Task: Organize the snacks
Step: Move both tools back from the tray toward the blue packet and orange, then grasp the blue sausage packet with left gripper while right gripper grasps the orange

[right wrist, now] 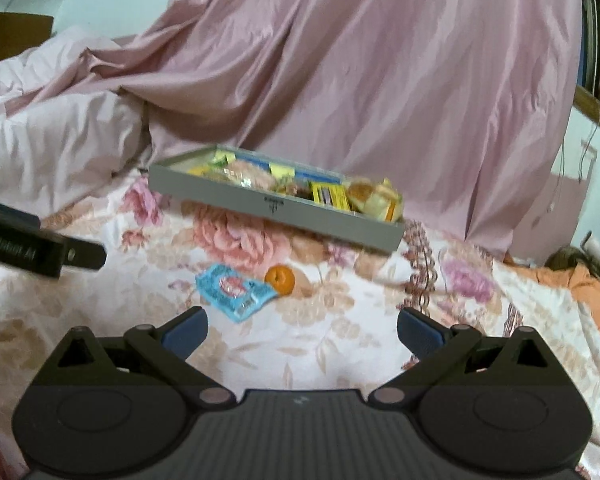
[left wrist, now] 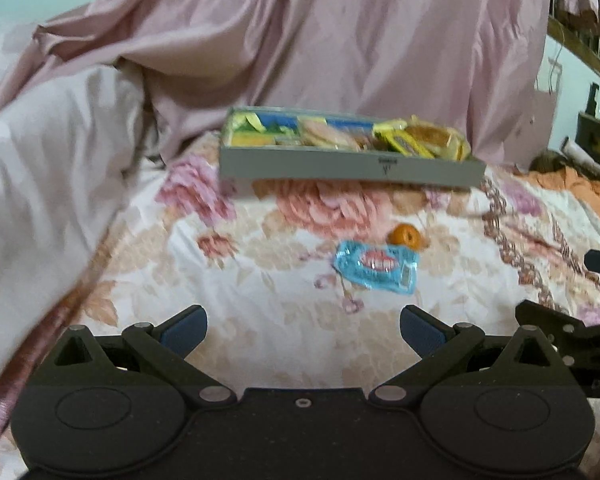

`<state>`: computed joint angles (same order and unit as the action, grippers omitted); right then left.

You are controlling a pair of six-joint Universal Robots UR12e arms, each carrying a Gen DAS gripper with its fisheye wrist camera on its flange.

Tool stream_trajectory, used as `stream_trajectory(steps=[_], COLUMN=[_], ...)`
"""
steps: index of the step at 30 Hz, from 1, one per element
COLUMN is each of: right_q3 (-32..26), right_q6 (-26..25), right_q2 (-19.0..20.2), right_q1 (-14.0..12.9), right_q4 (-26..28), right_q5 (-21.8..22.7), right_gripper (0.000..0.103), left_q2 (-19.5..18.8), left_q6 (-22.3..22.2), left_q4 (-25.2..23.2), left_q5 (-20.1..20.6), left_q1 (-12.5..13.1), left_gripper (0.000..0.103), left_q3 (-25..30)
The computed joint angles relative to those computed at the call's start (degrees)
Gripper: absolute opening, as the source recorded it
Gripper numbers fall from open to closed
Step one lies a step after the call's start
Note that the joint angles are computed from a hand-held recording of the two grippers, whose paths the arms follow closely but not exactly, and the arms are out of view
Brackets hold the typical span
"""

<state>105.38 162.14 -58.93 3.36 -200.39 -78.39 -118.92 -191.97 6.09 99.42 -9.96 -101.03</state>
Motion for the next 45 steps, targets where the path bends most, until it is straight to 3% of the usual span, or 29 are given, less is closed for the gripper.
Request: stream_trajectory(steps=[14,21,28,35,40,45], right_q3=[-4.3,-7.1,-9.7,-14.1,-18.3,-22.4], right_q6=[4.0,3.8,2.7,1.5,2.9,6.0], right_q2=[1.1,2.8,5.2,8.0,10.6,12.9], right_q1=[0.0,0.0,0.2,-1.0,-1.3,-1.2], right_q4=[13.2,15.1,13.2,13.2,15.3,18.8], right_q5=[-0.7,-0.6,0.2,6.9,9.2,11.2], right_gripper=[0.103,0.103,0.103,0.103,0.102,0.096], left_q2=[-2.4,-4.3,-6.8,-9.6,-11.5,-12.9], left_q6=[3.7,6.3,9.8,14.6,13.5,13.6], left_q4=[-7.5,-8.9,-6.5,-4.3,-3.4,-6.0], left_q5=[-3.4,-5.2,-8.4,-11.6,-10.9,-13.8], left_q1=[0.6,0.9,1.1,1.4,1.5,2.0], left_gripper=[0.102,0.102,0.102,0.102,0.102,0.102], left_q3=[3.5,6.3,8.9,11.8,14.3,16.7])
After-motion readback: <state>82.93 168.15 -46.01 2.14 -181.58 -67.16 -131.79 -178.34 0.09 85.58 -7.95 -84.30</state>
